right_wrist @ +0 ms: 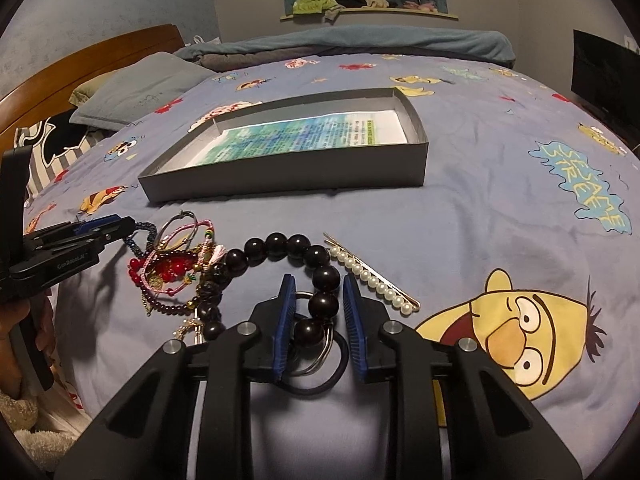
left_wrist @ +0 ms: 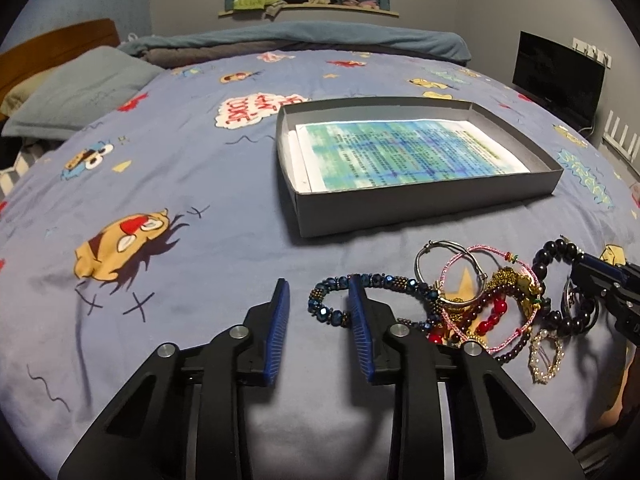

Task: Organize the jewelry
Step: 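Grasp the blue-black beaded bracelet with left tool while right tool grasps black bead bracelet, then carry both bracelets into the grey box and open both tools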

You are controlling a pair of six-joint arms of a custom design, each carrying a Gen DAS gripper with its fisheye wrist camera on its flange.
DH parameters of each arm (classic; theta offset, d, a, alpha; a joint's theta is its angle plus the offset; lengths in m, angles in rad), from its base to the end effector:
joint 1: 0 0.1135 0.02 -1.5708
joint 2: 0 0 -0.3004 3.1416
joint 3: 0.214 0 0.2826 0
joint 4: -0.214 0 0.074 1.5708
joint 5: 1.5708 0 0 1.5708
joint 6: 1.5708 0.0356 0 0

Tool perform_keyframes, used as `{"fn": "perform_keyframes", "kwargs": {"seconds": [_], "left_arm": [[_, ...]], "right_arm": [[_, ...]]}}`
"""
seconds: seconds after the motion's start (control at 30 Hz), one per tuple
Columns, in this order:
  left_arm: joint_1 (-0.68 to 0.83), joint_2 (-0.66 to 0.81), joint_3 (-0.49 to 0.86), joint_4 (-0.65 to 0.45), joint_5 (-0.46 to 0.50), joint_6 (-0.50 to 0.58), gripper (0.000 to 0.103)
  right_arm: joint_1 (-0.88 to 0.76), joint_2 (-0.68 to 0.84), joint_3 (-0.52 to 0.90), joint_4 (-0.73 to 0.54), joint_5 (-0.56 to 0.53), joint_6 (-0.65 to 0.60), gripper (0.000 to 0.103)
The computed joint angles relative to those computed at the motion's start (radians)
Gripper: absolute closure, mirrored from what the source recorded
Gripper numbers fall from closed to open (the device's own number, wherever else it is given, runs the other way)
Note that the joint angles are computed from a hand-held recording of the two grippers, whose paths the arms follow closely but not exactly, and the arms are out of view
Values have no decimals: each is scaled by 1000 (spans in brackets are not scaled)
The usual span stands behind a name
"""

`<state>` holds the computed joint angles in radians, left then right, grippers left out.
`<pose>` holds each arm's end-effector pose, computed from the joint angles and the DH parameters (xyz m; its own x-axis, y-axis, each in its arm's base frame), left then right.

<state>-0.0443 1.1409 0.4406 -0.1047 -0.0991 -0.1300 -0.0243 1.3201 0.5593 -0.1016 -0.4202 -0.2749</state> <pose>0.2204 -0.0062 0.1756 -0.7109 -0.0976 -0.6965 -0.1176 0.9929 -0.0191 0.2564 0.0083 0.1767 -0.6647 -0.2317 -0.7103 -0.4401 0.8897 0.1216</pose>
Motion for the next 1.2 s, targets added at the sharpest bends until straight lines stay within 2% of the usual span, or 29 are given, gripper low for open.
{"fn": "perform_keyframes", "kwargs": {"seconds": [0.1,0.23,0.43,0.47,0.5,0.53,0.57,0.67,0.8,0.87,1.03,1.2], "left_arm": [[22,22,4,4,38,5,79],[27,60,11,10,57,19,82],[2,137,47,2,24,56,82],[-2,142,51,1,17,62,82],[-5,142,53,1,13,64,84],[-6,136,50,2,12,64,91],[-8,125,45,3,13,63,96],[-21,78,28,5,4,62,95],[-33,-38,2,-9,39,62,95],[-60,-110,-2,-27,21,75,95],[-71,-217,35,-100,43,78,95],[-51,-248,97,-157,78,97,95]], "right_arm": [[5,14,7,0,5,0,78],[7,39,25,-14,8,-7,78],[16,60,43,-30,13,-13,78],[16,58,45,-33,14,-12,79],[16,54,43,-28,17,-10,85],[17,51,41,-26,20,-8,89],[14,45,40,-29,19,-11,89],[9,14,25,-24,9,-23,89],[-10,-34,8,-23,-25,-31,89],[-13,-72,-2,-20,-40,-36,89],[-13,-152,-2,-37,-81,-56,89],[-12,-169,48,-64,-105,-60,89]]}}
